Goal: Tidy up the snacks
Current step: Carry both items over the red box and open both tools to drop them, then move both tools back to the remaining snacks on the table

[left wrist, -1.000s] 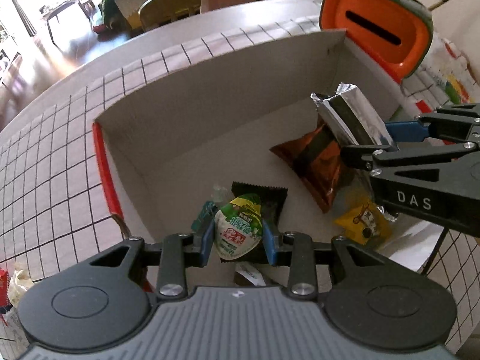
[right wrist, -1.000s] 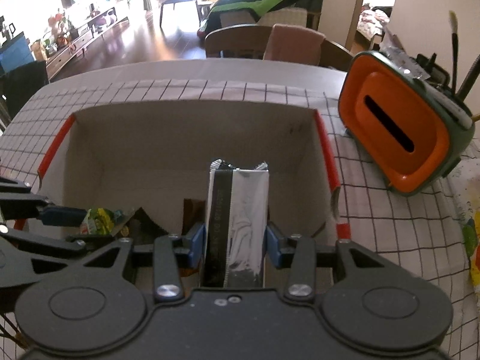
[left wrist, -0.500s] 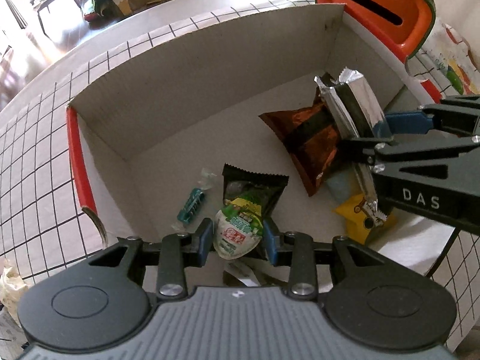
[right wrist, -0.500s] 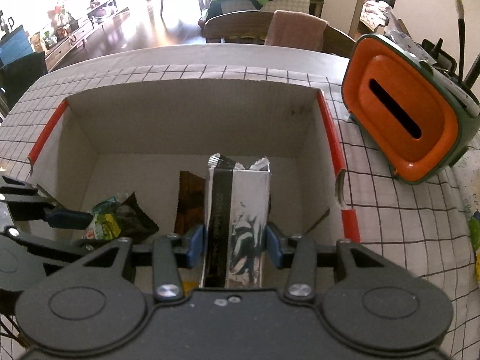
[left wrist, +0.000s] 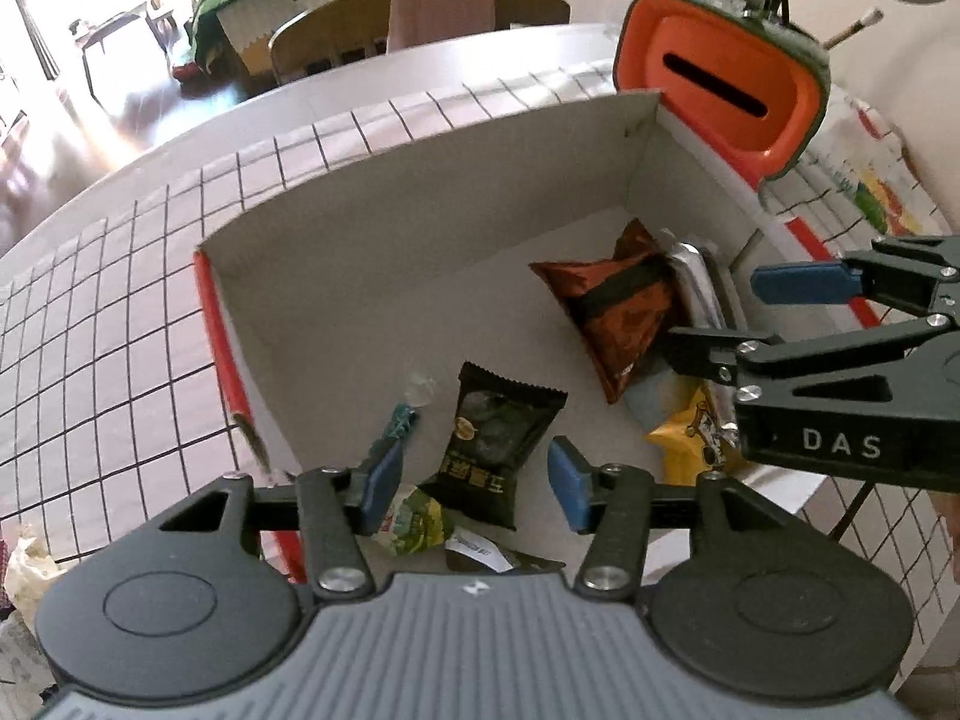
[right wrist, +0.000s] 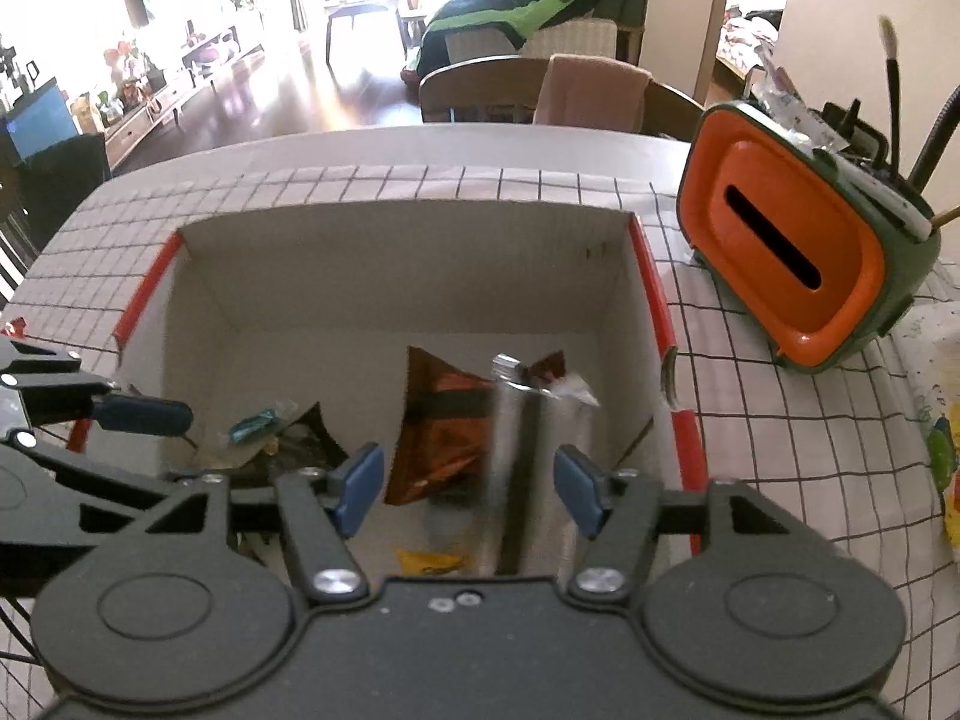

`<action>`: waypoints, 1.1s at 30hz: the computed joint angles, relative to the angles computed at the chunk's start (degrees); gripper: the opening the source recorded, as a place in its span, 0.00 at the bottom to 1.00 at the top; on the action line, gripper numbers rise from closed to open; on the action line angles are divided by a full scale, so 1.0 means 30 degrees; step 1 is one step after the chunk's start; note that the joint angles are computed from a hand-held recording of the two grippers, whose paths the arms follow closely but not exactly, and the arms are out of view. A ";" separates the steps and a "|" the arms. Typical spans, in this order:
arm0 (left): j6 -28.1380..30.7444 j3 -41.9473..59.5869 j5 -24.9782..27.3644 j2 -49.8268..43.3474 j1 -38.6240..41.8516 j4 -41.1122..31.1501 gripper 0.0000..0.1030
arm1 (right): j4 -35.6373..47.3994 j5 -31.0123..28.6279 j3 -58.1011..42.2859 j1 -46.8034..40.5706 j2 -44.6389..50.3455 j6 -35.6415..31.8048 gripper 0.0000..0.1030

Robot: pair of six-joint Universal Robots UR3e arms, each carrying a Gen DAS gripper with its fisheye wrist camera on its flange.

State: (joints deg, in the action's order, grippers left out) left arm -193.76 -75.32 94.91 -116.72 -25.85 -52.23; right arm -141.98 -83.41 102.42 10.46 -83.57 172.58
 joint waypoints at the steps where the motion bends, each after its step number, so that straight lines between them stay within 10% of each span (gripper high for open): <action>1: -0.0053 -0.0369 -0.0029 0.0330 0.0054 0.0214 0.51 | 0.0092 0.0102 -0.0019 -0.0032 -0.0137 0.0039 0.61; 33: 0.2100 -1.3699 -0.0444 1.3790 0.4052 0.6440 0.81 | -0.1613 0.0206 -0.0585 0.4407 -0.2055 0.4480 1.00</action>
State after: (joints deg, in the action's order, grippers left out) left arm -187.47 -116.42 93.58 -75.35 -13.69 -32.91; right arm -146.82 -82.80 100.66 23.68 -89.74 186.02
